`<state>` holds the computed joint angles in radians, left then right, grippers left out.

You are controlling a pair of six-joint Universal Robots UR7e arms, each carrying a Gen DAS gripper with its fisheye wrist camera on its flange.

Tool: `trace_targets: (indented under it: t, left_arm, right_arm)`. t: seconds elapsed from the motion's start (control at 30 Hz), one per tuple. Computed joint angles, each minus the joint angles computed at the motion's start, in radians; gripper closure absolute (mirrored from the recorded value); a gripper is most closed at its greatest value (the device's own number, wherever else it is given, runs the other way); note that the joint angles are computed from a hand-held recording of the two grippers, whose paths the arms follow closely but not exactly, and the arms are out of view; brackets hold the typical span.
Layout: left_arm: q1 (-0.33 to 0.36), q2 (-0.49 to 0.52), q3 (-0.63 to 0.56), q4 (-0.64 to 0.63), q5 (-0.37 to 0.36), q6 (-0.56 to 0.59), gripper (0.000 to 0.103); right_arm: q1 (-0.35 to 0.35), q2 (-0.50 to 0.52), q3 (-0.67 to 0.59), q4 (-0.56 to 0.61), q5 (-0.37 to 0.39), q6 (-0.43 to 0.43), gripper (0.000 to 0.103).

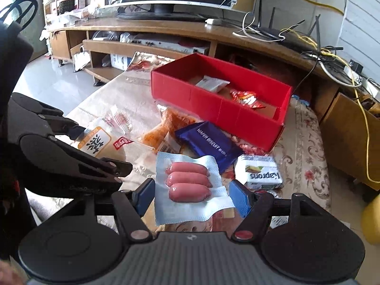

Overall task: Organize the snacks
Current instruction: 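Carry the sausage pack and bun package over the red box with both grippers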

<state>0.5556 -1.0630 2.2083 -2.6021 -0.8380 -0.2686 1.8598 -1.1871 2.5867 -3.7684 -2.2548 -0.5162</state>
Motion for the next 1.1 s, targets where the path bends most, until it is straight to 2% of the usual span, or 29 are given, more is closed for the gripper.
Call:
trace_targets:
  t: [0.5,1.1]
  left_arm:
    - [0.016,0.080,-0.084,-0.112,0.027,0.083,0.039]
    - [0.071,0.230,-0.274,-0.199,0.035,0.205,0.040]
  right_arm:
    - [-0.030,-0.025,-0.066,-0.030,0.015,-0.026,0.041]
    - [-0.107,-0.036,-0.215,0.028,0.064,-0.064,0.043]
